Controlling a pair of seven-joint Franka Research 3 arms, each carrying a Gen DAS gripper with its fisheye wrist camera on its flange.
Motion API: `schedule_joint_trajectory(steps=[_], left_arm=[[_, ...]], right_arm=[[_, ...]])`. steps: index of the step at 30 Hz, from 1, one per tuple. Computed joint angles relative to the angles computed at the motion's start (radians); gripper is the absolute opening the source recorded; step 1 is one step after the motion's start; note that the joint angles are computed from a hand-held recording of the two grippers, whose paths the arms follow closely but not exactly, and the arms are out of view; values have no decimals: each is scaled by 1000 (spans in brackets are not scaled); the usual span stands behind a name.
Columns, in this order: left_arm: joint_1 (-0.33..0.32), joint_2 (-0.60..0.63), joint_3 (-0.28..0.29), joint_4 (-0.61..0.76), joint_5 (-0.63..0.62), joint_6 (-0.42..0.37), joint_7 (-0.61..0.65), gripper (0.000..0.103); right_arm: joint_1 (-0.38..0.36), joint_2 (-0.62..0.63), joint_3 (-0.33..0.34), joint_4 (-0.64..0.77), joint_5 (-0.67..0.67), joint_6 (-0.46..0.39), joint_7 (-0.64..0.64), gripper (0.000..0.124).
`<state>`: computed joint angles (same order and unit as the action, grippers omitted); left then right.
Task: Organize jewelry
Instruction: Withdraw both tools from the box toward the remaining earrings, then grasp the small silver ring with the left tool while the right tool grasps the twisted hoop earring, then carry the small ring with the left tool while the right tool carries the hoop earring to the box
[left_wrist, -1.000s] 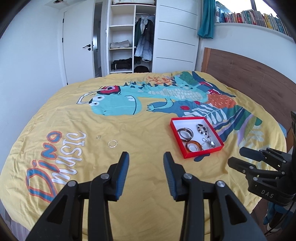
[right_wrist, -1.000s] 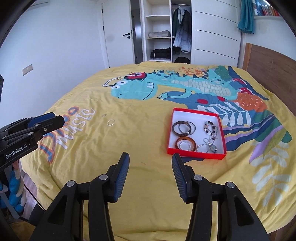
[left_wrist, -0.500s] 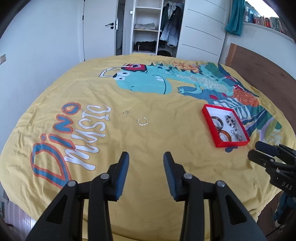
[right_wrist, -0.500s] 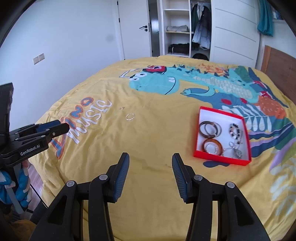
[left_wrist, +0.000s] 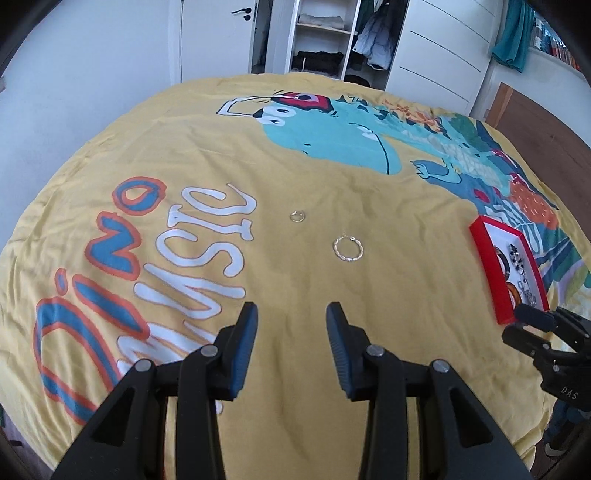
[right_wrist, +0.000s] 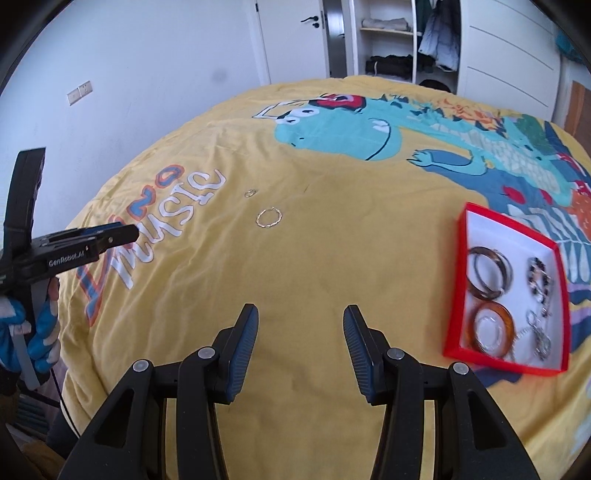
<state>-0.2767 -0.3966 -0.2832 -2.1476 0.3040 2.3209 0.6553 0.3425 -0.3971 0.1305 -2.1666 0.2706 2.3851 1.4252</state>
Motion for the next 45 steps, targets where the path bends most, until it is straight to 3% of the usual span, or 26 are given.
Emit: schedule_joint_trajectory(steps=[8,17,23,30,32,34,37,45], left_arm=[[31,210,84,80,-93,154,184,37],[82,428,91,218,-153,218,379,37],[99,485,84,247,-171,249,483,36],[101,521,85,270,-135,281,495,17],[101,519,85,265,-129,292,490,17],[102,512,85,255,-128,296,486,16],[101,503,85,253,-119,289,474,16],[87,446,81,235,-91,237,401,16]], right_arm=[[33,220,-13,103,70,72,-82,47],[58,446,1,256,159,129,-207,47],[67,576,18,379,158,148,-261,47],[64,648,23,458,144,141,-283,47],[65,651,22,460,138,140,-284,36],[62,649,22,455,143,144,-286,34],[59,646,21,450,150,149,-280,9],[45,574,12,389,166,140,-270,4]])
